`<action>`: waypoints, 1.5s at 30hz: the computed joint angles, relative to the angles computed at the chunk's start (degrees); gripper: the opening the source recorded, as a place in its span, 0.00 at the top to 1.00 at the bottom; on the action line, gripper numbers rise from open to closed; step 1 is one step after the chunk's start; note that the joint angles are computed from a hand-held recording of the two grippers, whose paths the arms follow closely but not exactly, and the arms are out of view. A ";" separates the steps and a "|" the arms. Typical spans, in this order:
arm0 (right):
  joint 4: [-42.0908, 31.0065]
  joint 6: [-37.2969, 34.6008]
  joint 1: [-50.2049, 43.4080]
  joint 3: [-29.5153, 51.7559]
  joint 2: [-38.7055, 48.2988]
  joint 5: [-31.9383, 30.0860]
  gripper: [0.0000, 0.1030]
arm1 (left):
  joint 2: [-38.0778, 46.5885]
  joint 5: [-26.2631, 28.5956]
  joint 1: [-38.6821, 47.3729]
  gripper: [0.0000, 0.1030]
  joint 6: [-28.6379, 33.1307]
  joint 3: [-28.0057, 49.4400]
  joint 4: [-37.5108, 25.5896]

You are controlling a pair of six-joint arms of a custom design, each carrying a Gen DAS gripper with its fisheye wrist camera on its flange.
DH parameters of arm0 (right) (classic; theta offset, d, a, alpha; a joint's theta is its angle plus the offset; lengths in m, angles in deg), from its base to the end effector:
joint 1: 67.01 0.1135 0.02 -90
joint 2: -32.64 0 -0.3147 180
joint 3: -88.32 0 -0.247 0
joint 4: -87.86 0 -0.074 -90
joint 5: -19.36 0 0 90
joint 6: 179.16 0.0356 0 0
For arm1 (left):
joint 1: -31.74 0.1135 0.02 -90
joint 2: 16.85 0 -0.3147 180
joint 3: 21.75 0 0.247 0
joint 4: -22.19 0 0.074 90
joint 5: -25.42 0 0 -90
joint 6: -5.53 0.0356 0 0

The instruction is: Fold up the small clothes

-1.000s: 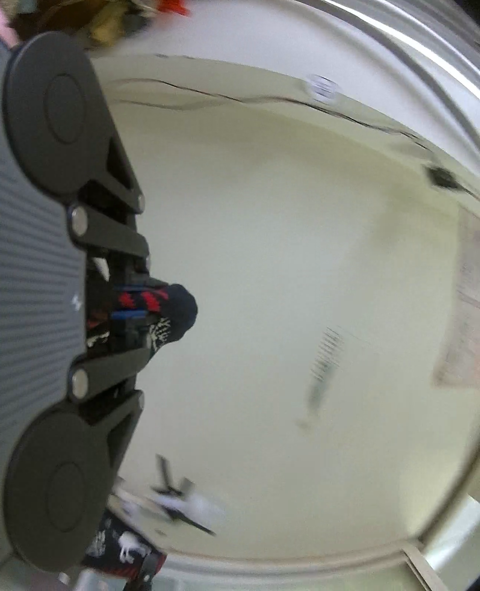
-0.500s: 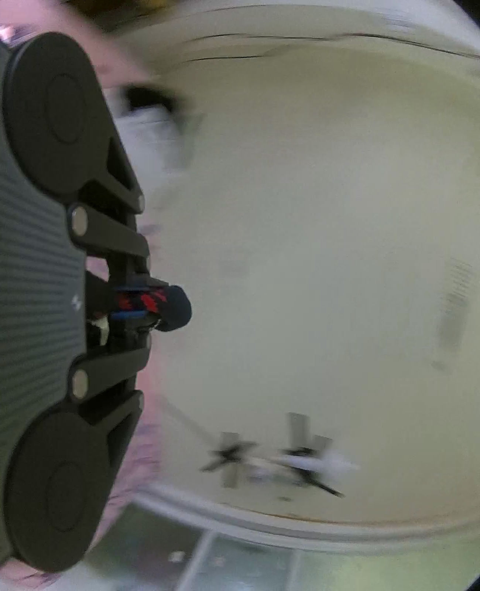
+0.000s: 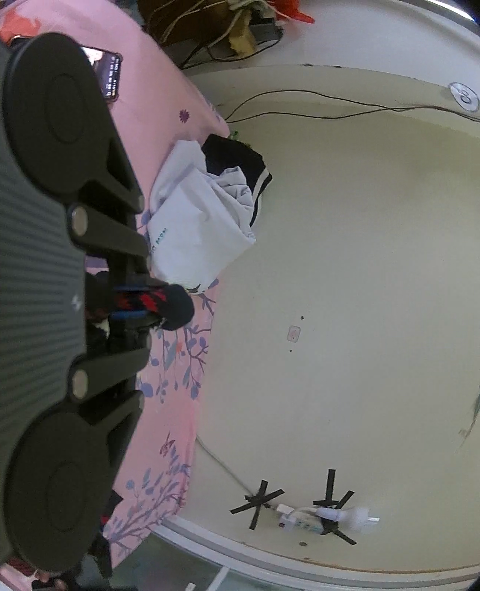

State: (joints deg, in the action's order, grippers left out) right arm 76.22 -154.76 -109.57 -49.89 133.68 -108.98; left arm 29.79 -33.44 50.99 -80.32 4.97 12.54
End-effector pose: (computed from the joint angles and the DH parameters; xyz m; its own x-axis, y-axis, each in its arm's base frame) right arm 0.1917 -0.1460 0.1138 -0.6344 -0.3872 -0.6690 -0.4765 0.8774 -0.0560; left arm 0.1260 0.0245 0.2066 -0.4544 -0.0931 -0.8859 0.1758 0.9656 -0.1916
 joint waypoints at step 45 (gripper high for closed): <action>-23.97 -7.07 -29.65 14.93 7.30 -20.41 0.52 | 44.95 -27.44 -46.36 0.49 -12.22 10.29 22.12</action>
